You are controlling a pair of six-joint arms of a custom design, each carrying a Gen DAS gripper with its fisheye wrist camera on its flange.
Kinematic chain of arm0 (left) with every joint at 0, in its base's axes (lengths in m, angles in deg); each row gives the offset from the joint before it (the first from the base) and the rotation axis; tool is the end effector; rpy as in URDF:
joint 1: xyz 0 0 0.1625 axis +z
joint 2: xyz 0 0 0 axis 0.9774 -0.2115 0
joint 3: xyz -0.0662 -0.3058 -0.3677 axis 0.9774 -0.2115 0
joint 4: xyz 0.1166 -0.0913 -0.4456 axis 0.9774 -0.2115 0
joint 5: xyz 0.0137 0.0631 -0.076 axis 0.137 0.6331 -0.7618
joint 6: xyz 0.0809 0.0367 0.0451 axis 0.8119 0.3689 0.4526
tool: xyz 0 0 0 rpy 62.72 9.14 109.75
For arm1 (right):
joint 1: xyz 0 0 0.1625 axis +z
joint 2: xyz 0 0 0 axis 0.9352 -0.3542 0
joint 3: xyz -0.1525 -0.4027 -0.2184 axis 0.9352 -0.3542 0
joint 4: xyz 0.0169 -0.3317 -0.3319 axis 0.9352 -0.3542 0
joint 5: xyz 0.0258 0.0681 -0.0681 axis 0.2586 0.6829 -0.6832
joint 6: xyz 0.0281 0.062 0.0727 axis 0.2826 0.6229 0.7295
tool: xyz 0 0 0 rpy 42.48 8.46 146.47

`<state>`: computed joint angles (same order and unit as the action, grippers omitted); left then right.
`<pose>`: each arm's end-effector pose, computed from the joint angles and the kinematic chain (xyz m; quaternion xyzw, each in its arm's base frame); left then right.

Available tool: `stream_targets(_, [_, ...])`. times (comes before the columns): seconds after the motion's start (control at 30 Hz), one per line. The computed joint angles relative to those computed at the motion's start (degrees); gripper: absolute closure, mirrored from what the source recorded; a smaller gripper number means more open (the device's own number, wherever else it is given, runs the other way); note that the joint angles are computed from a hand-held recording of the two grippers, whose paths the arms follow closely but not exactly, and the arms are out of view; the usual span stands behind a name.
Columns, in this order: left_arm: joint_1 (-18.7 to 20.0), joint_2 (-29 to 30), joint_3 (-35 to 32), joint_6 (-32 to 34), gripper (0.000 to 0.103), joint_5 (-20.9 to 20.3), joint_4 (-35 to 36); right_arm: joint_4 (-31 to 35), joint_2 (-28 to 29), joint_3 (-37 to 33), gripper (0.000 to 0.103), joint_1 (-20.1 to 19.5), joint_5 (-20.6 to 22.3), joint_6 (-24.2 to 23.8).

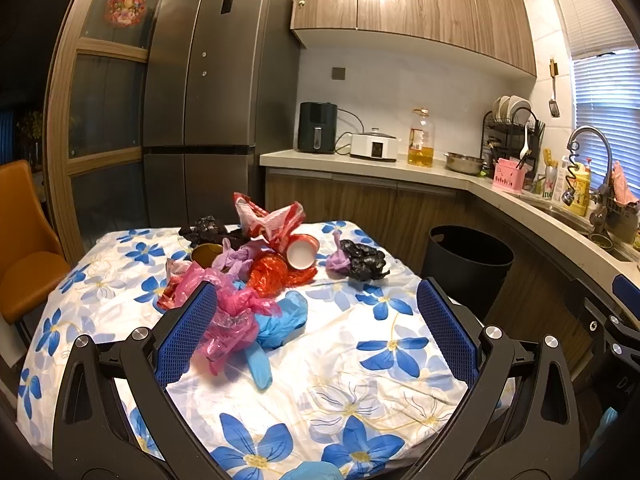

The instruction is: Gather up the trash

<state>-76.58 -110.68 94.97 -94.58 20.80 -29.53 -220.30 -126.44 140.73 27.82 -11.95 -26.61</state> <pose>-0.3804 -0.2327 0.0709 0.0922 0.7130 -0.5893 0.3685 0.1481 -0.2438 0.3000 0.2964 -0.7668 0.5195 0.2330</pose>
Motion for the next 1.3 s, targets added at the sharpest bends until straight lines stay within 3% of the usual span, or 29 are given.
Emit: stream_targets(1.3, [-0.08,-0.03,0.24,-0.12,0.005,0.14,-0.26,-1.58,1.40,0.36,0.005,0.42,-0.54,0.20])
